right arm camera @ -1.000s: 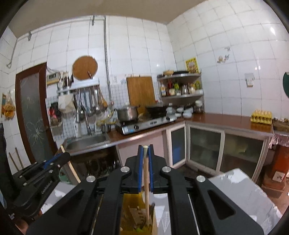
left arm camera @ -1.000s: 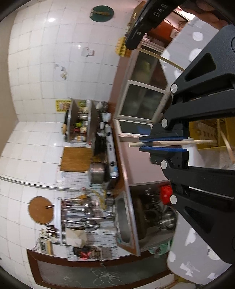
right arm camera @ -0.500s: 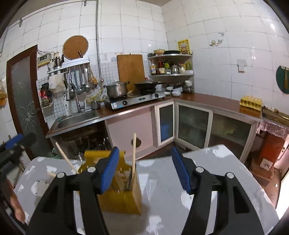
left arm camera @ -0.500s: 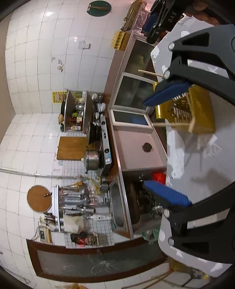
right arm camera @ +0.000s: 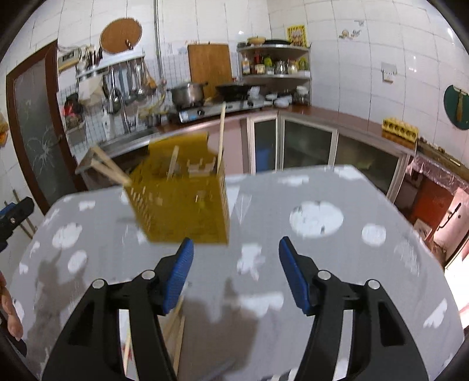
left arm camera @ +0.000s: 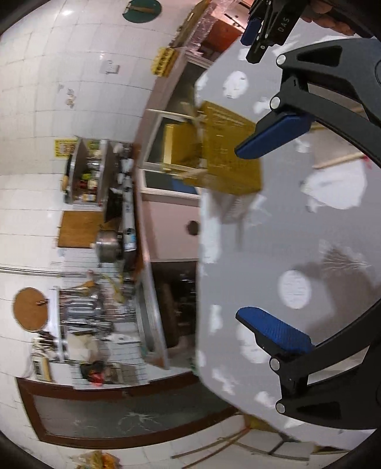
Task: Organize utensils
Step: 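Return to the table and grasp a wooden chopstick with the right tool, then grasp another wooden chopstick with the left tool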
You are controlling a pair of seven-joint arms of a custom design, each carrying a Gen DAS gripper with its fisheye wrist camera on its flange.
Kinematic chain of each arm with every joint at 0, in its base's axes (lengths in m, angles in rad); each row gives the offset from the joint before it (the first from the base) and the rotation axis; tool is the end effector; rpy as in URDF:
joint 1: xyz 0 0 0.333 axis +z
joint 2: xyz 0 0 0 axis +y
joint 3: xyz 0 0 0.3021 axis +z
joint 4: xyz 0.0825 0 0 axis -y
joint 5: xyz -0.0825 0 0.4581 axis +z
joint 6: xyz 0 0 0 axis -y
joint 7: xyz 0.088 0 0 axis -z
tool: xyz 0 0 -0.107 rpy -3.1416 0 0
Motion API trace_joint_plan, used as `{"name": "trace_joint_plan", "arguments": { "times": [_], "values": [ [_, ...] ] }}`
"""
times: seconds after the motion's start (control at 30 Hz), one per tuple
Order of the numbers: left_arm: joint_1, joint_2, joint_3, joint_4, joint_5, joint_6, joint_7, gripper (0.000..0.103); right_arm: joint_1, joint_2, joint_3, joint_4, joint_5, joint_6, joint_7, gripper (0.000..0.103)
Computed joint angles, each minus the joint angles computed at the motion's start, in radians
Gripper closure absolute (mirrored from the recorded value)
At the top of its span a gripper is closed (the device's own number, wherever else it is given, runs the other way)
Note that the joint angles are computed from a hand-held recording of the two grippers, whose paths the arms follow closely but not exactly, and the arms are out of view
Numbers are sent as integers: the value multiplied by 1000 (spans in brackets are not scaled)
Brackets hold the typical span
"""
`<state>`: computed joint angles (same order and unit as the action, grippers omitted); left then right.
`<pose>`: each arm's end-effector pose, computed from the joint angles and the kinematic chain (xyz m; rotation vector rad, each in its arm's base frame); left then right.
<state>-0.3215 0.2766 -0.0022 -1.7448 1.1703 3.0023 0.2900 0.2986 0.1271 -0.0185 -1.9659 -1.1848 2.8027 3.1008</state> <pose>0.6698 -0.2948 0.4498 -1.4897 1.7033 -1.0474 0.6413 0.2305 0.4157 -1.4354 1.8292 -0.8402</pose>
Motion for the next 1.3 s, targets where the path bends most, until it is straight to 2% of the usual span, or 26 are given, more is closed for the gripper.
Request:
{"name": "trace_joint_plan", "arguments": {
  "times": [0.07, 0.27, 0.5, 0.57, 0.7, 0.77, 0.87, 0.9, 1.03, 1.3],
  "values": [
    [19, 2, -20, -34, -69, -1, 62, 5, 6, 6, 6, -12, 5, -3, 1, 43],
    [16, 23, -25, -80, -171, -24, 159, 5, 36, 51, 13, -16, 42, -11, -22, 43],
    [0, 69, -30, -76, -298, -72, 283, 5, 79, 118, 4, 16, 171, -22, -141, 44],
    [-6, 76, -29, -75, -333, -77, 306, 5, 84, 138, 4, 30, 229, -26, -194, 48],
    [-17, 91, -28, -65, -391, -88, 354, 5, 84, 177, 7, 59, 390, -30, -328, 66],
    [-13, 96, -38, -59, -435, -87, 386, 5, 92, 194, -2, 70, 444, -22, -365, 68],
    [-11, 110, -53, -46, -509, -94, 439, 5, 120, 209, -29, 87, 455, -21, -384, 83],
    [-15, 115, -55, -38, -527, -104, 453, 5, 123, 210, -33, 86, 464, -11, -395, 92],
    [-31, 133, -55, -19, -580, -116, 498, 5, 128, 202, -49, 72, 492, 18, -431, 94],
    [-49, 165, -75, 12, -654, -143, 584, 8, 135, 184, -81, 58, 461, -6, -423, 94]
  ]
}}
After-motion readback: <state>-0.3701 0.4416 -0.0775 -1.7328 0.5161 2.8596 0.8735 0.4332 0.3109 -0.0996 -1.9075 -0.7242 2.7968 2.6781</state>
